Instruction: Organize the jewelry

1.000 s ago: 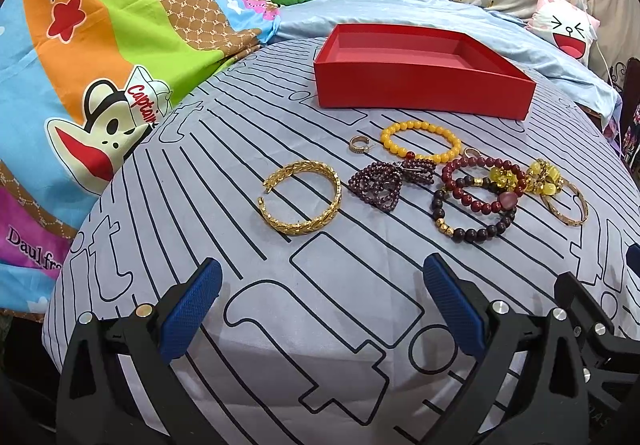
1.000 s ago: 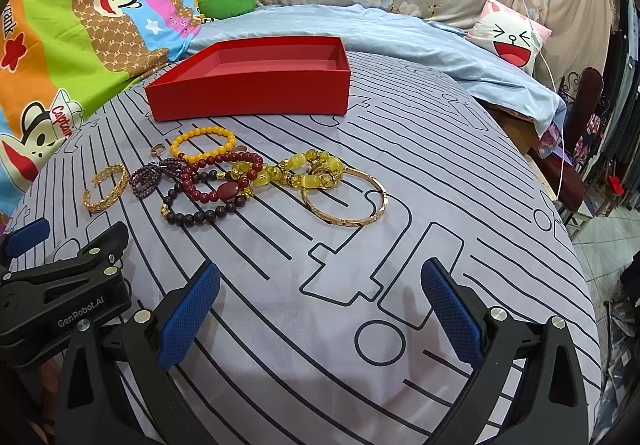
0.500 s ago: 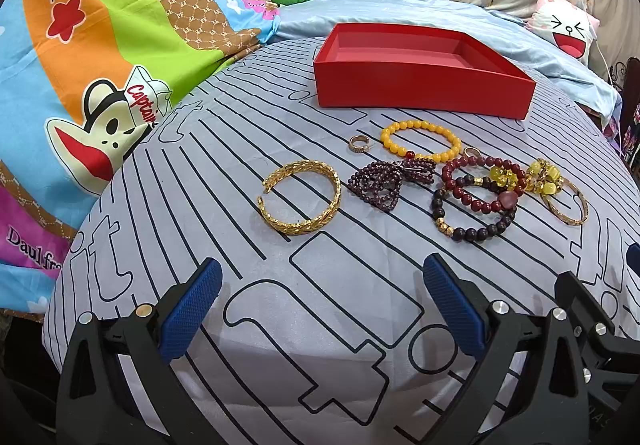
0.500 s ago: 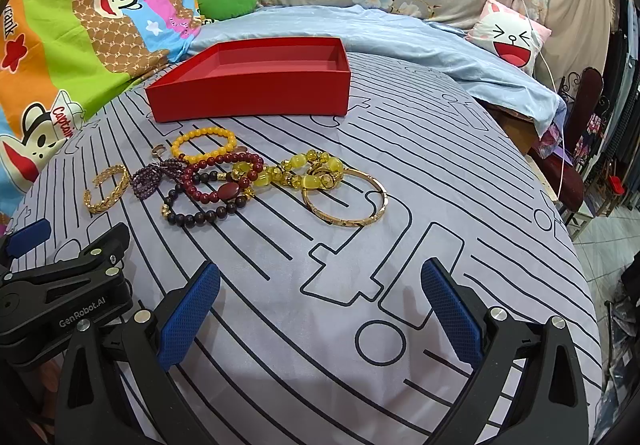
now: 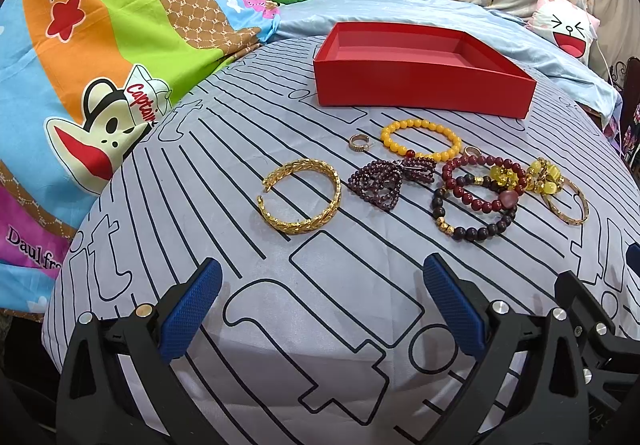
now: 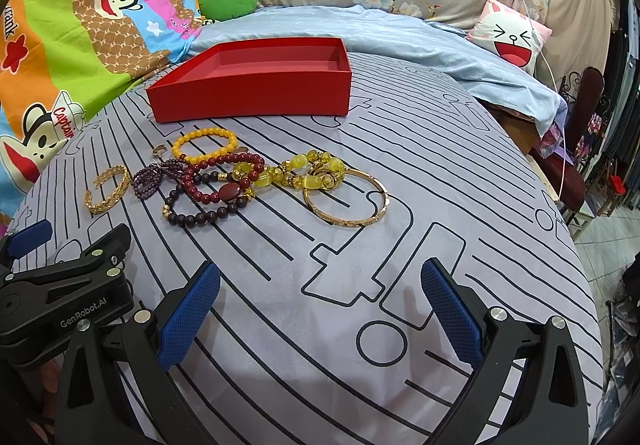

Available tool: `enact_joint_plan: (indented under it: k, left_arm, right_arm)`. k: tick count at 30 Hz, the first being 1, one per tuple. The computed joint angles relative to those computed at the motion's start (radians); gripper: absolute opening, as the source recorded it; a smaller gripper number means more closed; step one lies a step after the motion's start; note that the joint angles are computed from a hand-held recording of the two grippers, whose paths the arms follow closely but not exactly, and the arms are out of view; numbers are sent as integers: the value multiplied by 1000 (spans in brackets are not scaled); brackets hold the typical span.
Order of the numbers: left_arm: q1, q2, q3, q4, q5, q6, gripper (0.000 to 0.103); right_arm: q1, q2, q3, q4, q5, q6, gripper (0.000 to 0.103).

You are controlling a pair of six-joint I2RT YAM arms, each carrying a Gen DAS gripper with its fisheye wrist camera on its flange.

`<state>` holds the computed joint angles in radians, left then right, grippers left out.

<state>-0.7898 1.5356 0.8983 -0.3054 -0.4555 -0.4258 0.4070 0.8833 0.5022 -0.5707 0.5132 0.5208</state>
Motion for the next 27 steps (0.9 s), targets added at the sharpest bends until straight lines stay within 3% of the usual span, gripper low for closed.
enact_joint_plan:
  k: [27]
  left_arm:
    - [9, -3, -9, 10, 18, -2, 96]
  right_arm:
    - [-1, -5, -3, 1, -2, 1, 97]
